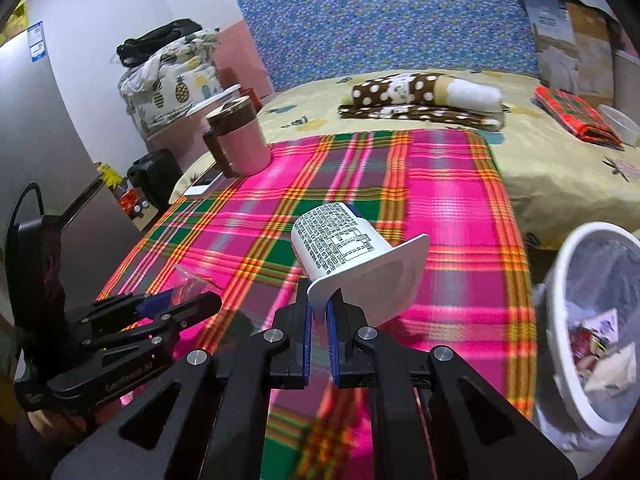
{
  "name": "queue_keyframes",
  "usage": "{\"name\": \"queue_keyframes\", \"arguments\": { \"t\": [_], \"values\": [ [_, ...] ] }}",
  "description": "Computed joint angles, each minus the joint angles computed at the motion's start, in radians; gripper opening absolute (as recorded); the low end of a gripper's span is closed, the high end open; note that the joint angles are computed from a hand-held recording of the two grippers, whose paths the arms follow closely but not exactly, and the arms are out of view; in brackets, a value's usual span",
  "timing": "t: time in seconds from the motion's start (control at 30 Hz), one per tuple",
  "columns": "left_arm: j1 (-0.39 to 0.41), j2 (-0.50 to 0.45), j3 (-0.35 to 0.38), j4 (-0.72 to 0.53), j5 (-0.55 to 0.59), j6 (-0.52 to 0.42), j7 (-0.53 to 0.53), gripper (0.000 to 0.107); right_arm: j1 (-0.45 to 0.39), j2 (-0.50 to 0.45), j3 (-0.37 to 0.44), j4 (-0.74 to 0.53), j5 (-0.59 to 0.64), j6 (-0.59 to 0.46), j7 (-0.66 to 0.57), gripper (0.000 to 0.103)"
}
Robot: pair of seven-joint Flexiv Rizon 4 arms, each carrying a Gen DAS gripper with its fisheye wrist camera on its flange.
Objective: Collect trash
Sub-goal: 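Carry the plastic cup and yogurt cup over the white bin with both tools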
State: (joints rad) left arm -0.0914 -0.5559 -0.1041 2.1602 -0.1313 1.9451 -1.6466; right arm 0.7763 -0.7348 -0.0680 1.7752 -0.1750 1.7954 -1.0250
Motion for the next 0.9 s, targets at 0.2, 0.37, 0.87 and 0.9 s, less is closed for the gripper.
{"name": "queue_keyframes", "arguments": {
  "t": [0.2,0.37,0.87,0.9],
  "values": [
    [-0.033,0.000,-0.015,-0.027,0.007,-0.017,0.015,0.029,0.056,0.036,-0.075,0.072,0.063,0.045,-0.006,0.009],
    [-0.058,-0.007,-0.028,-0.059,0.010,-0.034,0.032,0.029,0.108,0.058,-0.141,0.116,0.132,0.070,-0.020,0.009],
    [-0.080,-0.092,-0.144,-0.238,0.044,-0.127,0.124,0.029,0.219,0.104,-0.331,0.257,0.326,0.081,-0.029,0.009],
    [-0.082,-0.100,-0.151,-0.251,0.044,-0.135,0.131,0.029,0.222,0.107,-0.338,0.265,0.331,0.081,-0.026,0.009]
  ]
}}
